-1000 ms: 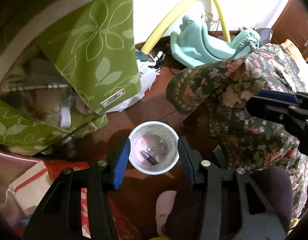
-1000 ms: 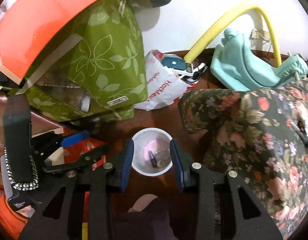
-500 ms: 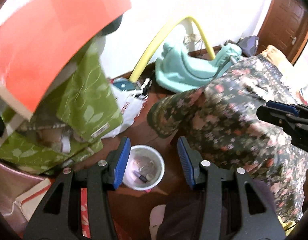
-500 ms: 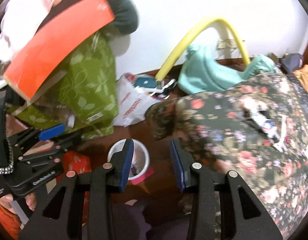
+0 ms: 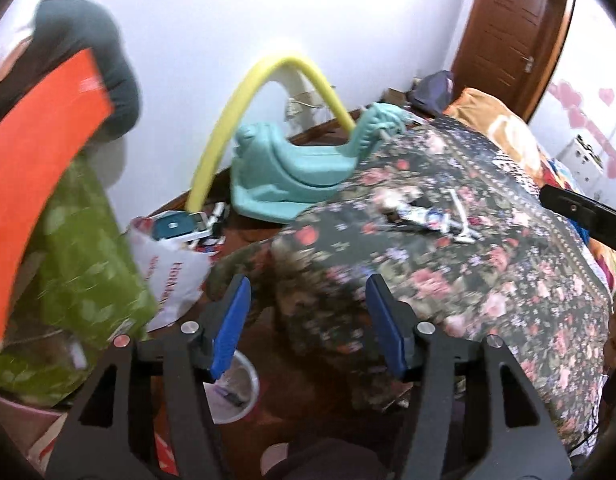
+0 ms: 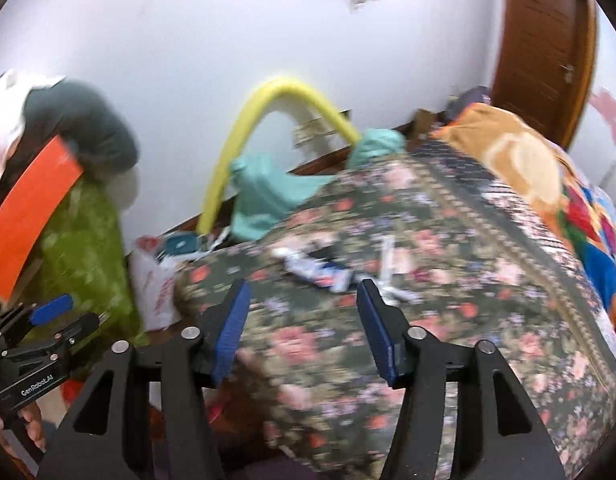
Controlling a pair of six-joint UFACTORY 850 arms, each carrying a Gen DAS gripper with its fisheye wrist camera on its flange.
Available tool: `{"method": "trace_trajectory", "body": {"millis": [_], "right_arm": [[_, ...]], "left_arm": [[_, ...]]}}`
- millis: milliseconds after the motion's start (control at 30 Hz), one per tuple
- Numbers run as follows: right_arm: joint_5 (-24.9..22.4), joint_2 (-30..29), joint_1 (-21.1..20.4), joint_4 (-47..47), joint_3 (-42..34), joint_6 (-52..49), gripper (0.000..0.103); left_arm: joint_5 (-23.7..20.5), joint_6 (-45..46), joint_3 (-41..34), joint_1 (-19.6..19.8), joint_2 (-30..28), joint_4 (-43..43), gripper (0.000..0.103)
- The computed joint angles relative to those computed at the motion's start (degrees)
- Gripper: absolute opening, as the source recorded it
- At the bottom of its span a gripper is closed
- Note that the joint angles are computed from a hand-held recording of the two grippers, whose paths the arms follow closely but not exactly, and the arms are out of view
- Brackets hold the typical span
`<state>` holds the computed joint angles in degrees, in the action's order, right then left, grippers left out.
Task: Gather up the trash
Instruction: 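Move both open tools back over the remaining items on the bed, then grasp the white toothpaste tube with left tool while right grasps the white razor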
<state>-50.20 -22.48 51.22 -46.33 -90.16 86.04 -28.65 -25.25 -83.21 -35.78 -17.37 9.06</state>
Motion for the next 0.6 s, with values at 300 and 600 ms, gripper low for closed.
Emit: {"method": "trace_trajectory", "body": {"millis": [300,600], "right_arm": [[2.01,7.49,-4.30,0.54,11.95,4.95,0.066],[13.18,7.28,-9.47,5.85,17.36,2.52,0.066]], "left_arm": [[-3.34,8.56,-15.97,-2.36,-13.15,-8.66,0.059],[-6.78,9.81,-31.40,-2.69,-26.46,-9.07,0.059]]}}
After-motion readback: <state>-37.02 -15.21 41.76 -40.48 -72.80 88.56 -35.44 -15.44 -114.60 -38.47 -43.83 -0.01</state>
